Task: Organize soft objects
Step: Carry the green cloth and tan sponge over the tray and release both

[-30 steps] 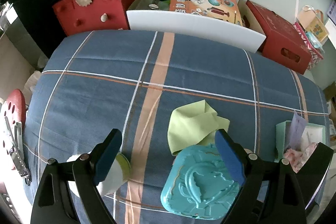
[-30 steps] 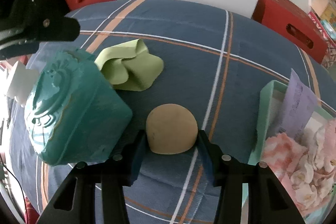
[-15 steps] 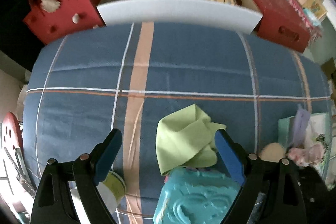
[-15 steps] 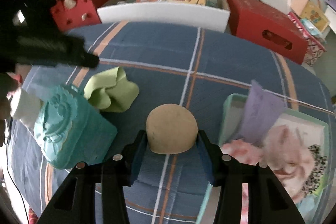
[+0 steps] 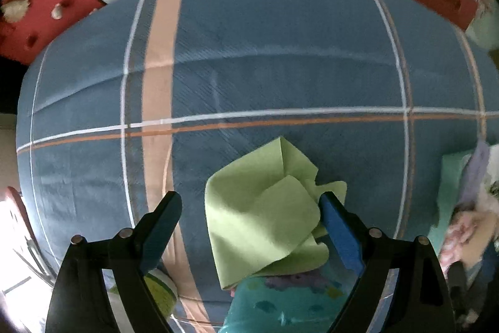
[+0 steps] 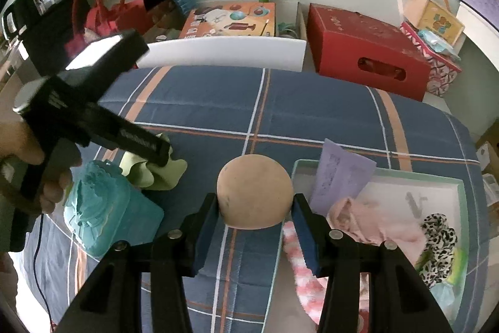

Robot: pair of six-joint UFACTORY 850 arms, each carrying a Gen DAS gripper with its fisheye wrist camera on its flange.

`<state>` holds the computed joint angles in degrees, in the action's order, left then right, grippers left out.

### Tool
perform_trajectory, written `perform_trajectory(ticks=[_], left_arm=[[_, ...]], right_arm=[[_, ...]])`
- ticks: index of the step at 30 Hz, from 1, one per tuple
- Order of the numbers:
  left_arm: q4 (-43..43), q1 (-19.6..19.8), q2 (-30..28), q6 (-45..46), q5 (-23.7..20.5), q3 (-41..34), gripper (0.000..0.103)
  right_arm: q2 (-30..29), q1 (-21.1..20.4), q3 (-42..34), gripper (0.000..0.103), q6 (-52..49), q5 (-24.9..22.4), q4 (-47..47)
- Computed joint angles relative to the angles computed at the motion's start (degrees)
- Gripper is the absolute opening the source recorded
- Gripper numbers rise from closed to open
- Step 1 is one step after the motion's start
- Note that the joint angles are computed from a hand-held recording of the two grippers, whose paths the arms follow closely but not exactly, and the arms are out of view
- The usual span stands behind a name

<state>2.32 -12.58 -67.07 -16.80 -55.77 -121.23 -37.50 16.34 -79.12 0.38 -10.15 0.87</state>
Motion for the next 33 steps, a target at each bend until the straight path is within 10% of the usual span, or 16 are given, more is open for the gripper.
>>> perform_trajectory(ticks=[8, 19, 33], left_arm=[[-3.06, 0.06, -3.74, 2.39, -3.63, -5.30, 0.075], [-5.51, 0.30, 0.31, 4.57, 1.69, 0.90, 0.019], [-3.52, 1.14, 16.40, 0.29, 16.65, 21.43, 0.011]], right_arm=[[0.10, -0.83, 0.26, 0.051, -3.35, 0.25, 4.34], [1.02, -1.58, 0.99, 0.051, -10.69, 0.58, 13.03], [4.20, -2.53, 4.41, 0.051, -18.77, 2.59, 22.42]])
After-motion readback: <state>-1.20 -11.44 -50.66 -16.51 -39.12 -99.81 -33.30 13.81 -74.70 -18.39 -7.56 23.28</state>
